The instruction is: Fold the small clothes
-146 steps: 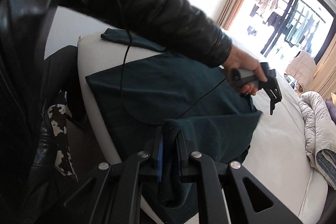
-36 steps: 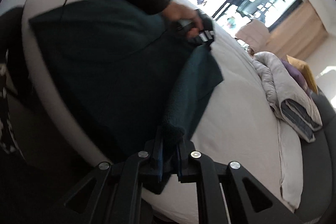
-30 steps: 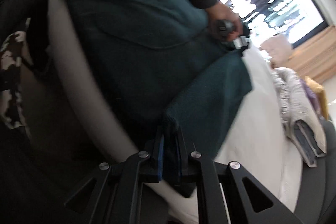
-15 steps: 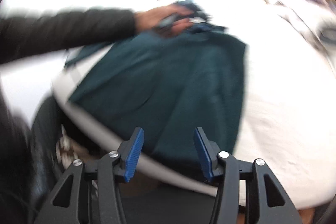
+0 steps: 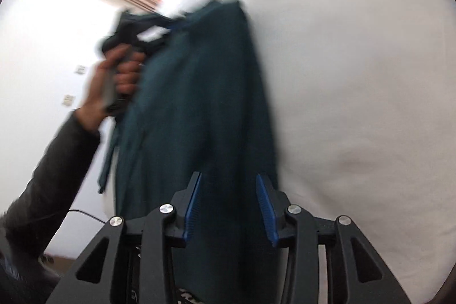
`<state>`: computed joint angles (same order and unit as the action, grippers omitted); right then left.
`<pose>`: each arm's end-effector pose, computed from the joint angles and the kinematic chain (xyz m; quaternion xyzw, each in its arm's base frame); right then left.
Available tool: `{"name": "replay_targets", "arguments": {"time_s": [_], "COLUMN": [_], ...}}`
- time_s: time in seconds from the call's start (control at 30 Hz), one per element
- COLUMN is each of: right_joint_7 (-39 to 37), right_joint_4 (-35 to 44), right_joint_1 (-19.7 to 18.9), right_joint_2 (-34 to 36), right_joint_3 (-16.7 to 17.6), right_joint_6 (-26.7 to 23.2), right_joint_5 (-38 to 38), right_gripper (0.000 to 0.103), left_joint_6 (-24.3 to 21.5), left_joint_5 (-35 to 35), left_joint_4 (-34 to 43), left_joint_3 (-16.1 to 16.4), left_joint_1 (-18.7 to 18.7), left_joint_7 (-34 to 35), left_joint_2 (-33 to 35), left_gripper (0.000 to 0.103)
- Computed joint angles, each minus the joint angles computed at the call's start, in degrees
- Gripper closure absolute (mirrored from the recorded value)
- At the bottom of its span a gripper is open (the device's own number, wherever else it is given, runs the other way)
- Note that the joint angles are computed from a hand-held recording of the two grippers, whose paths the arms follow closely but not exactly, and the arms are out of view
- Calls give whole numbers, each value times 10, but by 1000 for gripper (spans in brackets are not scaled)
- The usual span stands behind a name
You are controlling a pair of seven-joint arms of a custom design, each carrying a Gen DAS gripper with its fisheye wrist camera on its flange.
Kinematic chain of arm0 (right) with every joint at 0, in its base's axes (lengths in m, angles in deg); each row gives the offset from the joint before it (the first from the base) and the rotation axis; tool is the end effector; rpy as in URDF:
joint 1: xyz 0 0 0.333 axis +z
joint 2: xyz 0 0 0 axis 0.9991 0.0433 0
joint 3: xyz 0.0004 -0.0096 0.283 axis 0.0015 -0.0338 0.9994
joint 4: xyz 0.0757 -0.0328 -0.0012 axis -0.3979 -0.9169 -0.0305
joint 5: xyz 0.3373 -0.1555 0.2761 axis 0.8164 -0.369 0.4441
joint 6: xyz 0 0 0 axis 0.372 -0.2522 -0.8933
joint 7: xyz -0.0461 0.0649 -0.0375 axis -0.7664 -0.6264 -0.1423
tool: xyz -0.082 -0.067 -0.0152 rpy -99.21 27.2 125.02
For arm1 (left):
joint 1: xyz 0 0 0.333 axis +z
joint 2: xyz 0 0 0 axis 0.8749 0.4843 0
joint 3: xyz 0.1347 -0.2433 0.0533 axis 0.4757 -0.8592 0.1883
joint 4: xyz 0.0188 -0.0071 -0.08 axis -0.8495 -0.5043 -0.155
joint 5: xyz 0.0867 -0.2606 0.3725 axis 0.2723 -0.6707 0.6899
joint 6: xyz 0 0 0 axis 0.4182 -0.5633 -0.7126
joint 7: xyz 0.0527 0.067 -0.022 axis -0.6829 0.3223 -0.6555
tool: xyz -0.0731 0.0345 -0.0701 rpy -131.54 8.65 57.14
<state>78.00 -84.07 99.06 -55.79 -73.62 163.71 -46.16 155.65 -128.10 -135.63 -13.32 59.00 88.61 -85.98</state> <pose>0.3789 0.0638 0.5525 -0.7087 0.5904 0.2162 0.3201 0.6324 -0.0969 0.6200 0.7406 -0.5423 0.3803 0.1131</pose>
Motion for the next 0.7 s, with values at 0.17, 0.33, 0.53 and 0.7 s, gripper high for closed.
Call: {"name": "replay_targets", "arguments": {"time_s": [0.17, 0.33, 0.53, 0.7], "right_joint_7": [14, 28, 14, 0], "right_joint_4": [-39, -38, -16, -22], "right_joint_1": [-32, -36, -24, -9], "right_joint_2": [-59, -87, -100, -180], "right_joint_3": [-35, -26, 32, 51], "right_joint_6": [-47, -87, -58, -26], "right_joint_5": [6, 8, -54, -109], "right_gripper": [68, 67, 88, 90], "left_joint_6": [-25, -27, -31, -26], "left_joint_5": [38, 41, 45, 53], "left_joint_4": [1, -20, -20, -33], "left_joint_3": [1, 2, 1, -1], "left_joint_1": [7, 5, -4, -11], "left_joint_7": [-6, -11, -4, -10], "left_joint_2": [-4, -19, -30, -46], "left_gripper": [93, 93, 94, 94]}}
